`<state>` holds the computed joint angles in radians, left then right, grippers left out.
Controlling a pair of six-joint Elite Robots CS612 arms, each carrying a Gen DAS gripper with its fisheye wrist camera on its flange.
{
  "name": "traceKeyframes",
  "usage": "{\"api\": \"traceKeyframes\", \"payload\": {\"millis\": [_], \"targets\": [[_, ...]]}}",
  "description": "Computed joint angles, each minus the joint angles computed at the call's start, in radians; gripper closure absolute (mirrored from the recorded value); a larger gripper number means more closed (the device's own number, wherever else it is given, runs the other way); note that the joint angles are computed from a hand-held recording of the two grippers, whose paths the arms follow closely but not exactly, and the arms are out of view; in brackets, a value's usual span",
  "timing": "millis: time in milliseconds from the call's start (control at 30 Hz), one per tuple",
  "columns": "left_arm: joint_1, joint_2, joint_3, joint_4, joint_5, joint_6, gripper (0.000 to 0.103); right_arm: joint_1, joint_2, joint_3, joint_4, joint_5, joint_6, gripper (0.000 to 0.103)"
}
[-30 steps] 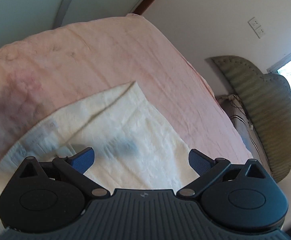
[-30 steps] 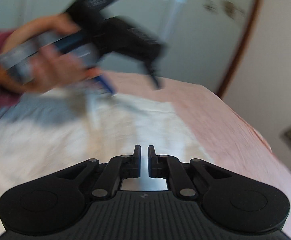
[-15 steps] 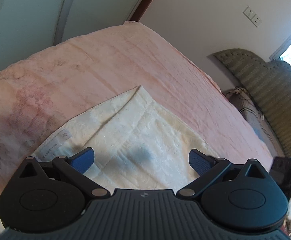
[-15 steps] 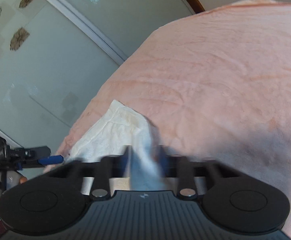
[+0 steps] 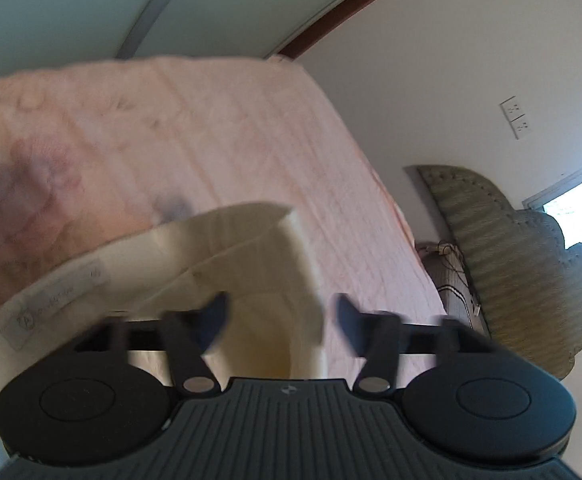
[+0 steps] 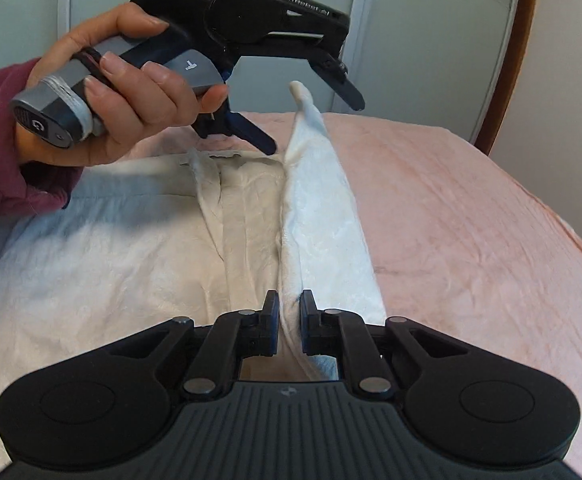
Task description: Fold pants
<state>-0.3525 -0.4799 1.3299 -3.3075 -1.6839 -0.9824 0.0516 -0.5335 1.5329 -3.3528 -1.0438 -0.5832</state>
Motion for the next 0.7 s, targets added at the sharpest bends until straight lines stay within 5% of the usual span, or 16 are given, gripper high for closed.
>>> {"api": "traceKeyframes", "payload": {"millis": [100,433,700], "targets": [[0.001,0.004,0.008,-0.016,-0.021,-0.023,0.100,-0.003,0.000,0.016,-0.046,0.003,0.031,0.092],[-0.016,-0.104,0.242,-0.197,0.013,0.153,0.101,0.002,-0.041,0.185,-0.337,-0.262,-0.029,0.073],[-0.025,-0.122,0.308,-0.233,0.023,0.161,0.101,0.001,-0.030,0.207,-0.377,-0.493,-0.145,0.073]]}}
